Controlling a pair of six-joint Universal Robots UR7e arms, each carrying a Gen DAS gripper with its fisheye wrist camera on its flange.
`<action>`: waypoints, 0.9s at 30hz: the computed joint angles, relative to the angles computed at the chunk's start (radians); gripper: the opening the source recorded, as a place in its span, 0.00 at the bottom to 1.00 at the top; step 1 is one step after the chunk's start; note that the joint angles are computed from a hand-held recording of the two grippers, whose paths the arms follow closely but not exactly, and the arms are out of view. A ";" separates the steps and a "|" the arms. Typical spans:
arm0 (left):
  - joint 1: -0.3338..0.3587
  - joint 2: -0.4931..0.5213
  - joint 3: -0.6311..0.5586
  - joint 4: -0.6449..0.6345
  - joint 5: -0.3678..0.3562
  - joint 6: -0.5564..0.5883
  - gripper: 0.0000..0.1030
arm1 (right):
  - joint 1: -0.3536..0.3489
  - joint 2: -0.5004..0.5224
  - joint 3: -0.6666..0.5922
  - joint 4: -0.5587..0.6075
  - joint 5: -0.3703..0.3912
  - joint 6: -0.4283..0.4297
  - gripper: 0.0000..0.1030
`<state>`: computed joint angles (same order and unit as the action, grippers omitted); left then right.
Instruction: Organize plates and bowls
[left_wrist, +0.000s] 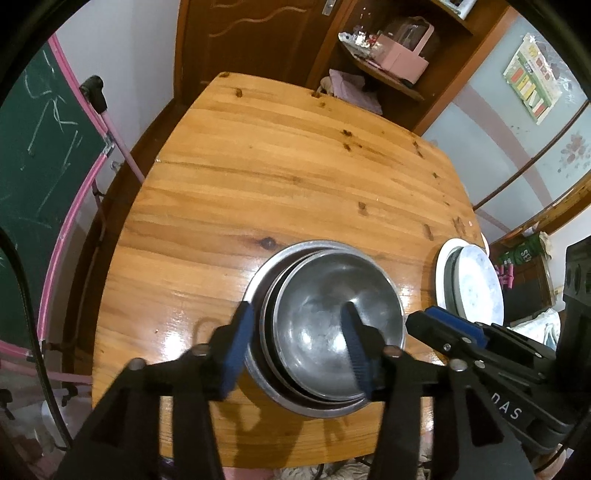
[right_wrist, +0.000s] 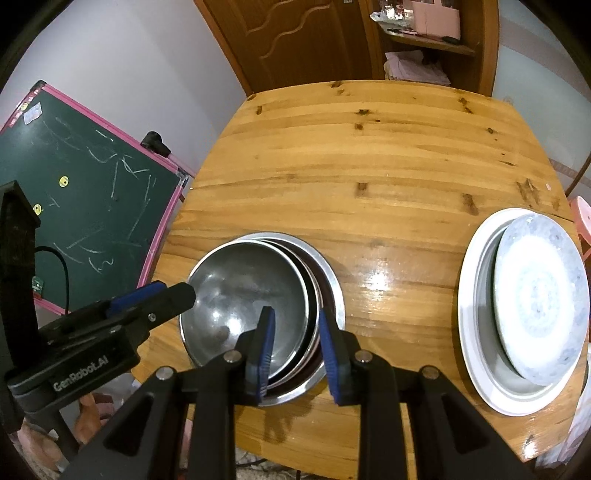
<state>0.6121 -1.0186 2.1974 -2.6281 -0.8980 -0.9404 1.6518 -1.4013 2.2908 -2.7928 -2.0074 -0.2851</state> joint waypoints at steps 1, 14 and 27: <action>-0.006 -0.002 0.001 0.000 0.009 -0.002 0.52 | 0.002 -0.003 0.002 -0.005 -0.001 -0.003 0.24; -0.061 -0.050 0.014 -0.012 0.075 0.009 0.82 | 0.029 -0.064 0.019 -0.024 0.018 -0.017 0.24; -0.074 -0.074 0.017 -0.054 0.061 0.146 0.96 | 0.072 -0.121 0.053 -0.139 0.051 -0.115 0.47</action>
<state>0.5383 -1.0931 2.2147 -2.6824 -0.8373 -0.7941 1.7242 -1.5223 2.3436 -2.9319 -1.9568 -0.4004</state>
